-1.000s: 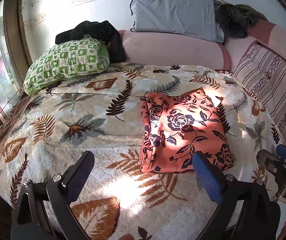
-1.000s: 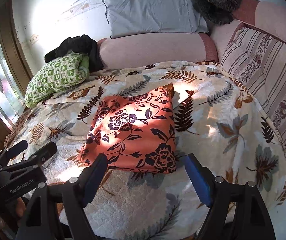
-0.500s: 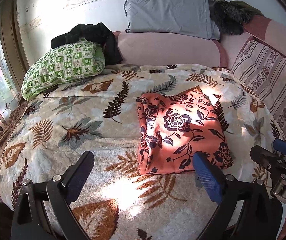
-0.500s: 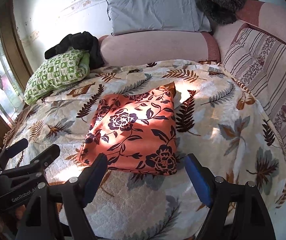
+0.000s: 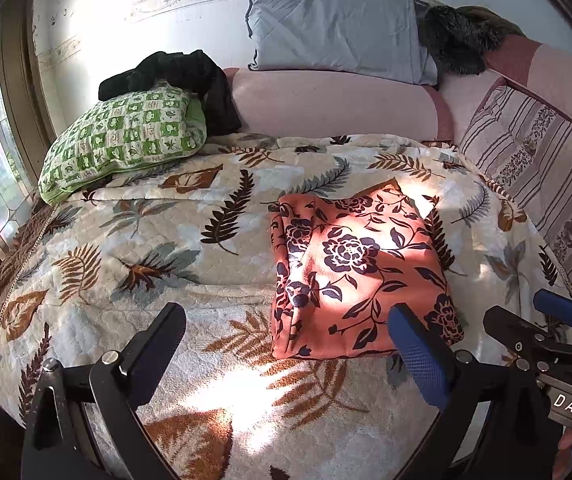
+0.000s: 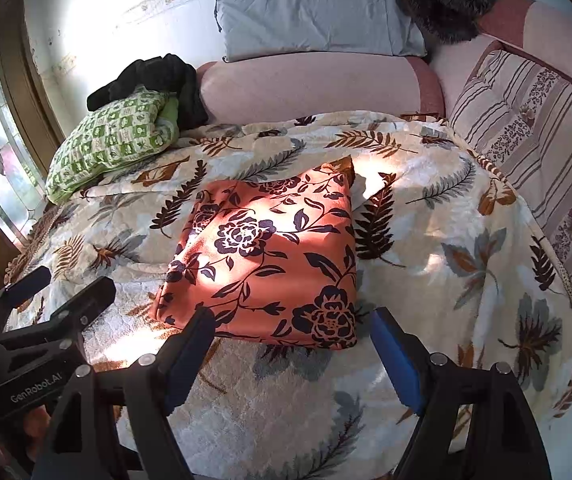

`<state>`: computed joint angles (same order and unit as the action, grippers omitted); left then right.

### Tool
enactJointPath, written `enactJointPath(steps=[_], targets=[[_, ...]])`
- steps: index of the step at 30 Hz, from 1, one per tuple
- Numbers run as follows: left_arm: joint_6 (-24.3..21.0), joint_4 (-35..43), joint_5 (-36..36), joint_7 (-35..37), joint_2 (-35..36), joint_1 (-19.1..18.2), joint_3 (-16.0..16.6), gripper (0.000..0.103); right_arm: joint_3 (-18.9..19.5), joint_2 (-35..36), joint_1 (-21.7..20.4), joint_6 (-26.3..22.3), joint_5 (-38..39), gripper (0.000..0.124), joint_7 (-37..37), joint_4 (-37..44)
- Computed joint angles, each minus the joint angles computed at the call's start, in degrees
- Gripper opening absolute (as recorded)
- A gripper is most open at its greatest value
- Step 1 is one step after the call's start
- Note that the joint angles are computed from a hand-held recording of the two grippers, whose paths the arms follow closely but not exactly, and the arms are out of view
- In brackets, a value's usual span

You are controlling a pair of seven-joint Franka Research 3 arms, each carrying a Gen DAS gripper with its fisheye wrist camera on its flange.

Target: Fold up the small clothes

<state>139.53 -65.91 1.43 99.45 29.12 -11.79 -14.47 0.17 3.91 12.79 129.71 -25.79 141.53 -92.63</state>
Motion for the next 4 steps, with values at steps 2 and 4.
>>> enactJointPath(steps=[2, 4], targets=[[0.74, -0.1, 0.32, -0.27, 0.05, -0.16, 0.17, 0.101, -0.08, 0.36, -0.11, 0.07, 0.4, 0.082, -0.29, 0.2], [0.64, 0.51, 0.4, -0.07, 0.52, -0.17, 0.07, 0.101, -0.19, 0.72, -0.16, 0.12, 0.82, 0.082, -0.58, 0.44]])
